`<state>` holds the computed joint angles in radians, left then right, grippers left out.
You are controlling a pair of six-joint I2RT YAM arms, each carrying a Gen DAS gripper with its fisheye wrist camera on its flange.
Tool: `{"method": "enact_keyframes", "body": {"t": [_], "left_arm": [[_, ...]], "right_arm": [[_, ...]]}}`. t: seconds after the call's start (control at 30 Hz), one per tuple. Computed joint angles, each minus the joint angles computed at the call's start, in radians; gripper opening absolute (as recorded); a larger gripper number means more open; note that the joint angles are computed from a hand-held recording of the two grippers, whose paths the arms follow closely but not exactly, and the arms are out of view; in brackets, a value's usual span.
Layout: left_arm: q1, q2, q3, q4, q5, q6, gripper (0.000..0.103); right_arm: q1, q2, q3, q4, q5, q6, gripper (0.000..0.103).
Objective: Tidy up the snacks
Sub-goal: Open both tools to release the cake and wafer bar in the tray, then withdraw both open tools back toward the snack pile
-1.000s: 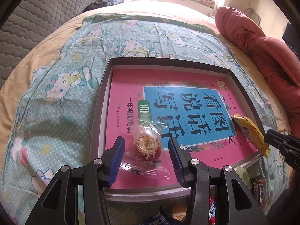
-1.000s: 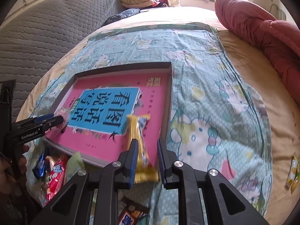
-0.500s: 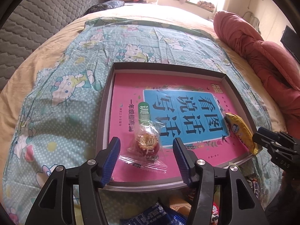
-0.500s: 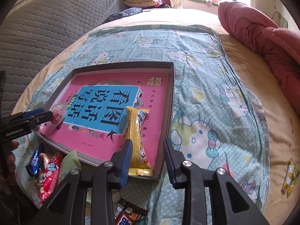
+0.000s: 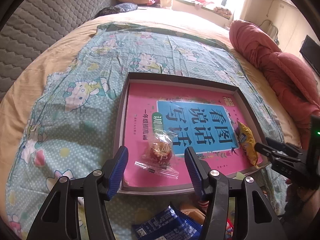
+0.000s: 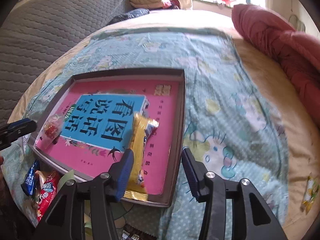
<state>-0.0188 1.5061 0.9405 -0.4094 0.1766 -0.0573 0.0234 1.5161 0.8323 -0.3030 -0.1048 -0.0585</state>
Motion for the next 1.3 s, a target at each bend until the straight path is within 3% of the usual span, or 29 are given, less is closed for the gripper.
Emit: {"method": "enact_keyframes", "body": {"t": [0.13, 0.3, 0.43, 0.87, 1.3], "left_arm": [[0.007, -0.027, -0.009, -0.011, 0.009, 0.005, 0.061], [0.020, -0.060, -0.016, -0.030, 0.024, 0.015, 0.061], [0.032, -0.094, -0.014, -0.050, 0.042, 0.017, 0.066], [0.066, -0.211, -0.013, -0.135, 0.087, 0.038, 0.066], [0.084, -0.276, -0.047, -0.195, 0.096, 0.081, 0.067]], "right_arm": [[-0.054, 0.018, 0.013, -0.008, -0.077, 0.032, 0.050], [-0.070, 0.009, 0.012, -0.010, -0.090, 0.048, 0.050], [-0.068, -0.046, -0.007, 0.012, -0.116, 0.039, 0.050], [-0.102, -0.252, -0.078, 0.060, -0.265, 0.050, 0.057], [-0.137, -0.345, -0.121, 0.035, -0.301, 0.062, 0.061]]}}
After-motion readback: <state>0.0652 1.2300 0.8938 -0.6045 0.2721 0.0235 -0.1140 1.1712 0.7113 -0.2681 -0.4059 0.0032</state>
